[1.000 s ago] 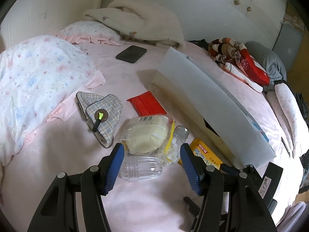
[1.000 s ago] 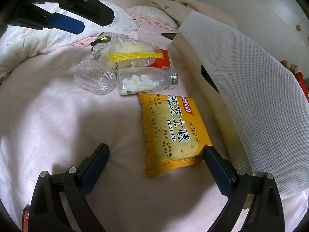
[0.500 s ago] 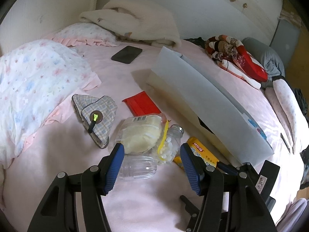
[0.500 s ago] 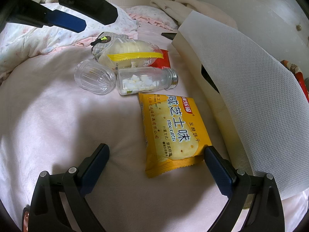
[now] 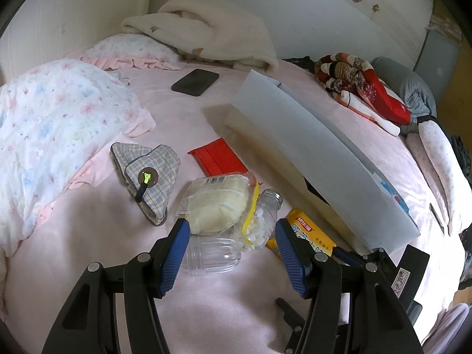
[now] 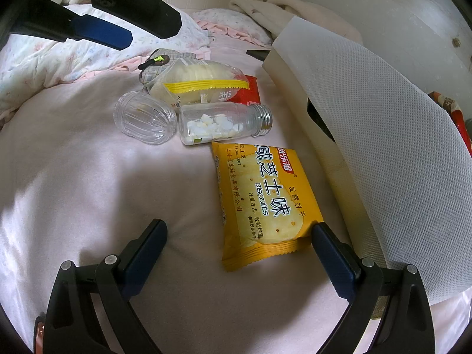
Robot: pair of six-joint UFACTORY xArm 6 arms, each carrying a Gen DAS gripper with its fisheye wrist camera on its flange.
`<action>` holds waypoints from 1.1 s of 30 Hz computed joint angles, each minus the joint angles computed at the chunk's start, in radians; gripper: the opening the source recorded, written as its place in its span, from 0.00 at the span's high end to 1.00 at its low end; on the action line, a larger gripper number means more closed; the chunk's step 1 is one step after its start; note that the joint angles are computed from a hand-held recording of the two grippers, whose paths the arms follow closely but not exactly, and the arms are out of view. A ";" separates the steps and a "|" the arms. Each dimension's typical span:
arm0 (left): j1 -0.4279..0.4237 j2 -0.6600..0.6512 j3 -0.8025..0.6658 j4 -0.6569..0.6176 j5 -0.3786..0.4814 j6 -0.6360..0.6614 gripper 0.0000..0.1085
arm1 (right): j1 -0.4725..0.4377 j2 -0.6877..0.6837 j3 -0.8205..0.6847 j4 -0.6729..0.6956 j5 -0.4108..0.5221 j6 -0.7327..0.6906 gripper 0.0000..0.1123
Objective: Organize objects
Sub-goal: 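Move the right gripper back over the yellow biscuit packet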
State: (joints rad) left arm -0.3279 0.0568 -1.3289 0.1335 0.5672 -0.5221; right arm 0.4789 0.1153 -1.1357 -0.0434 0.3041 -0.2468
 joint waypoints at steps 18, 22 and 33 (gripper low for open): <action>0.010 0.000 0.007 0.063 0.019 -0.062 0.47 | 0.001 -0.001 0.000 -0.001 0.001 0.003 0.13; 0.000 -0.019 0.024 0.263 -0.002 -0.198 0.47 | -0.003 -0.003 0.002 0.009 0.001 -0.009 0.13; 0.024 -0.035 0.041 0.178 -0.063 -0.174 0.45 | -0.007 0.035 -0.047 0.018 0.013 -0.021 0.13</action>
State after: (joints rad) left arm -0.3041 0.0222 -1.2883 0.3110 0.5046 -0.6958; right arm 0.4719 0.1503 -1.1825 -0.0258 0.3176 -0.2678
